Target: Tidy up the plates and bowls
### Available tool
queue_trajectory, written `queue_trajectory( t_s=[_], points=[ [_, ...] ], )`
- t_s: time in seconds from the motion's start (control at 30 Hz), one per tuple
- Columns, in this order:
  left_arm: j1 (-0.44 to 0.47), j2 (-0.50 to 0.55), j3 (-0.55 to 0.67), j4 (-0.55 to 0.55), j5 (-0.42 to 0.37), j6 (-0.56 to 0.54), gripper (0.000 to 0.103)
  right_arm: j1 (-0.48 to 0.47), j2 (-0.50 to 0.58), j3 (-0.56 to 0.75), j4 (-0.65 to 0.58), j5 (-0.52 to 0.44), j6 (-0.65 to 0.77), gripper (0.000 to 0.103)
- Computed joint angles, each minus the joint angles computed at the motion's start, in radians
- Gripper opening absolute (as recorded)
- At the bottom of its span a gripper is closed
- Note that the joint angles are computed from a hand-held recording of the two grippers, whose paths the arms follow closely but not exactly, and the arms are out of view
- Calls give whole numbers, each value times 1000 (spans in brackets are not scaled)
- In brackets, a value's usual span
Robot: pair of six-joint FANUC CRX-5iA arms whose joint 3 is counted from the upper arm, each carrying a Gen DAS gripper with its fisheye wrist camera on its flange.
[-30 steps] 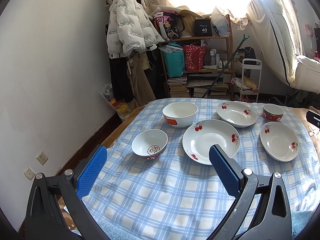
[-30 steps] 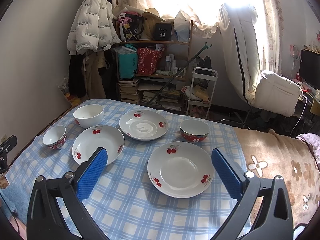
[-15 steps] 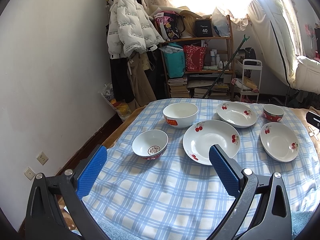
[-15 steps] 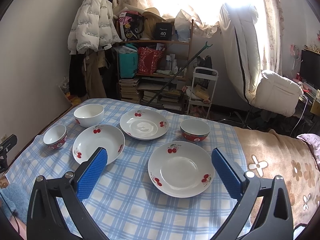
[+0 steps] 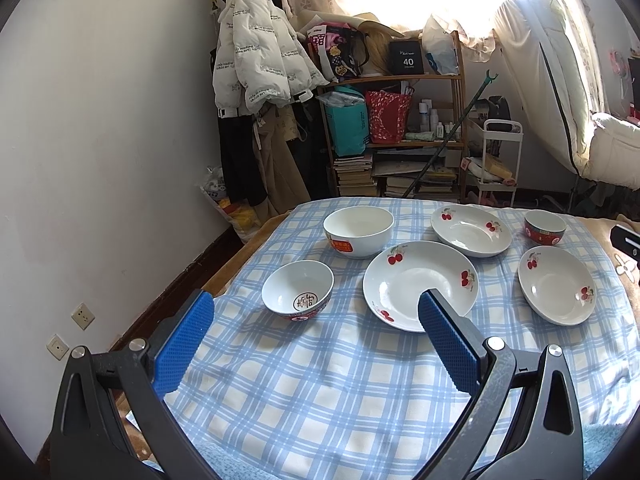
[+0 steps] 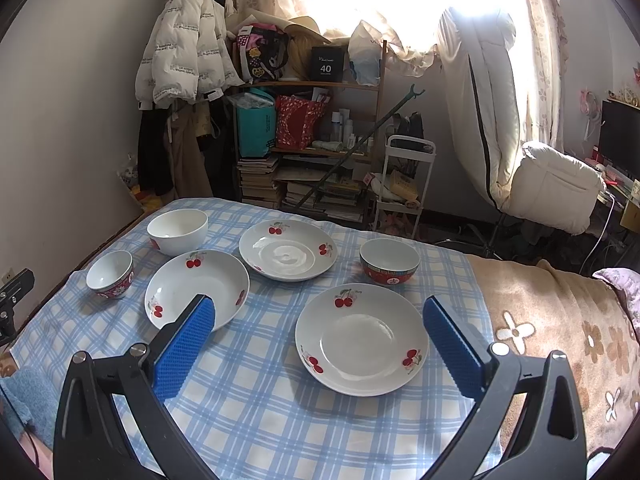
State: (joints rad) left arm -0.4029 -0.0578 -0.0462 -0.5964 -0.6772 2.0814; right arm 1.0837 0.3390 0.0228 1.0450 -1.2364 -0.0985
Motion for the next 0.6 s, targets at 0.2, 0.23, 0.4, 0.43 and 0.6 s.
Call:
queue_trajectory(
  t_s=[0.2,0.23,0.4,0.43,0.6],
  points=[
    [23,11,13,59,30,-84,101,-2,-1,2,-11,10,13,103],
    [23,16,21,64,28,-89,101,-2,-1,4,-11,11,20,103],
    [41,61,84,129,1,-146,101,-20,19,50,-4,15,77,103],
    [40,74,103,136,-13,-153,101,-24,18,54,-4,25,82,103],
    [19,151,229,89,-102,-144,101,-54,35,97,-28,68,118,103]
  ],
)
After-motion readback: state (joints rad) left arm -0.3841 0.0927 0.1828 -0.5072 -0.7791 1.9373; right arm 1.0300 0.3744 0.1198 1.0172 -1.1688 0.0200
